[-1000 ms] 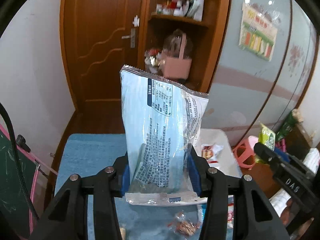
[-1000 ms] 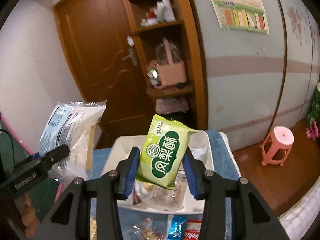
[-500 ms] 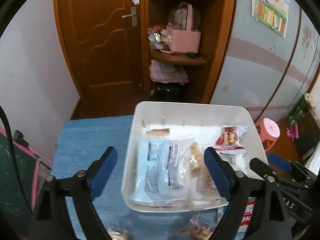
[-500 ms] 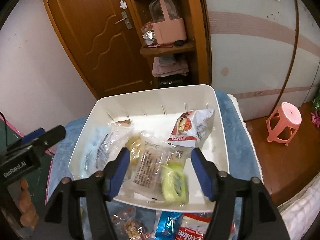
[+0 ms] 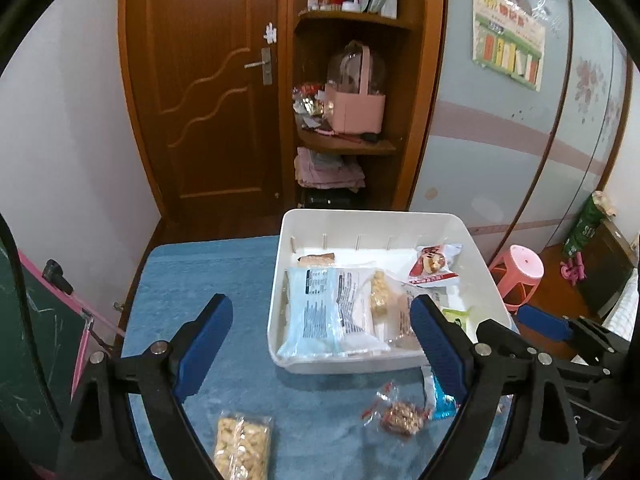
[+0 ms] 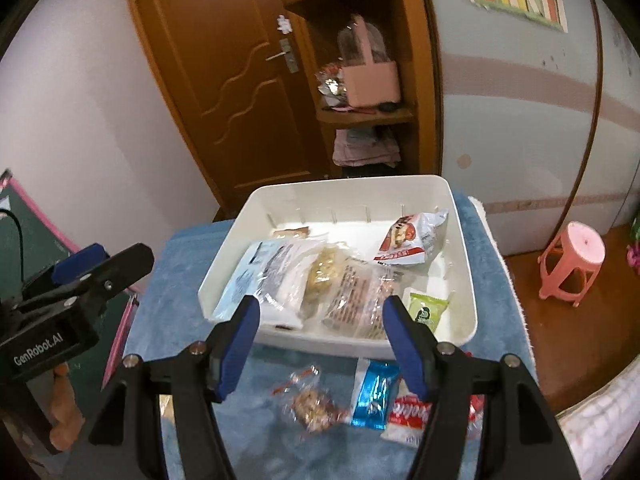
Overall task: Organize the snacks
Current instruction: 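Lower both tools toward the puffed-snack bag and the nut bag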
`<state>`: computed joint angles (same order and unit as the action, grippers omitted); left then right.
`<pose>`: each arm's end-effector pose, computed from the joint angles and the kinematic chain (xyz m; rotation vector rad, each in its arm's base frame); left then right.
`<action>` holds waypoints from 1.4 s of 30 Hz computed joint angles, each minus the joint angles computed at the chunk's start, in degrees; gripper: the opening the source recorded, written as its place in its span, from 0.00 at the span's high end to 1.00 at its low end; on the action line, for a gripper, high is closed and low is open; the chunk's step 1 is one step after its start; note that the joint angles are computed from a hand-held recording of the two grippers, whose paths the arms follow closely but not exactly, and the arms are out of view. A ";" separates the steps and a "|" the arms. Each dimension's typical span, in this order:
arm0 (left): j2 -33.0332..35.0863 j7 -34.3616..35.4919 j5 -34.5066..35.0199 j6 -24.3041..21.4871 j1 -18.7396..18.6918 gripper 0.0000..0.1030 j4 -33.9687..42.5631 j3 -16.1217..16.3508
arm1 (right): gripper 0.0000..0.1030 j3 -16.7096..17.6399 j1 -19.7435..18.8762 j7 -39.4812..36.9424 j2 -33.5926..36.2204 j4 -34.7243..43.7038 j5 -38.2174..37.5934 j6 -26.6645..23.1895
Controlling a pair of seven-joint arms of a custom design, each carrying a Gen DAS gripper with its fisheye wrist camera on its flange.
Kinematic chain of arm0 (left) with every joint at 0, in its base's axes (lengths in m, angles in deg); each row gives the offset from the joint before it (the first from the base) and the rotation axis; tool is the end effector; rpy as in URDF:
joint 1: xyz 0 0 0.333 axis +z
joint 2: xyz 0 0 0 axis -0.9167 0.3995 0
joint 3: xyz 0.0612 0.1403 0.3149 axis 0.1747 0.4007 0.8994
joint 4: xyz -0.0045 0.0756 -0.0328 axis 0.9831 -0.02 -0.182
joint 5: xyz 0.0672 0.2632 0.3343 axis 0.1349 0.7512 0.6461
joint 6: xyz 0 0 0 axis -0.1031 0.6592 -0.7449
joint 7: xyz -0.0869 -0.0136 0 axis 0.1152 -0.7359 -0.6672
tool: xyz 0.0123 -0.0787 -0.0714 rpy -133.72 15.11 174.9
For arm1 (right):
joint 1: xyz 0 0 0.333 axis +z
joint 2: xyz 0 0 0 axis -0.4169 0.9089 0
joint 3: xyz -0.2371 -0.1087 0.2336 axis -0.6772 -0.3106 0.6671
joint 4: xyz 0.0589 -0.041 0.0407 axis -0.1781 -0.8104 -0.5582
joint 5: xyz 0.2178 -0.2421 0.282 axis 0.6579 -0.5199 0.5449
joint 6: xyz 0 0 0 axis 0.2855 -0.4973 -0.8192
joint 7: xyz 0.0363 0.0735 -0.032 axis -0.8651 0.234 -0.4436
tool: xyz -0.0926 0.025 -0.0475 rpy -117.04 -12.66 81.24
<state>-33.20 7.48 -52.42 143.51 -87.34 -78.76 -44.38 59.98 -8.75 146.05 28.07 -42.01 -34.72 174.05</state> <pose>0.4584 -0.3900 0.6827 -1.8204 1.6538 -0.7837 0.4607 0.2532 0.6265 -1.8285 1.5493 -0.4402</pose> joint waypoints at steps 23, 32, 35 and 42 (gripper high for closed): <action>-18.19 -1.35 -0.75 -3.12 -0.07 0.13 -13.01 -5.66 | 0.37 4.87 0.42 0.20 -15.48 -7.41 -0.29 -0.15; -20.63 -0.66 -6.74 -0.84 -0.78 0.13 -18.91 -3.68 | 0.37 5.66 0.88 0.78 -15.10 -9.65 0.36 -0.10; -20.61 0.13 -8.39 -0.48 -0.78 0.13 -20.78 -2.98 | 0.37 5.46 1.18 1.08 -13.96 -10.31 0.80 -0.35; -19.78 0.60 -13.60 -0.25 -1.10 0.13 -25.13 -1.27 | 0.37 3.67 2.45 1.36 -11.31 -12.49 2.48 -0.35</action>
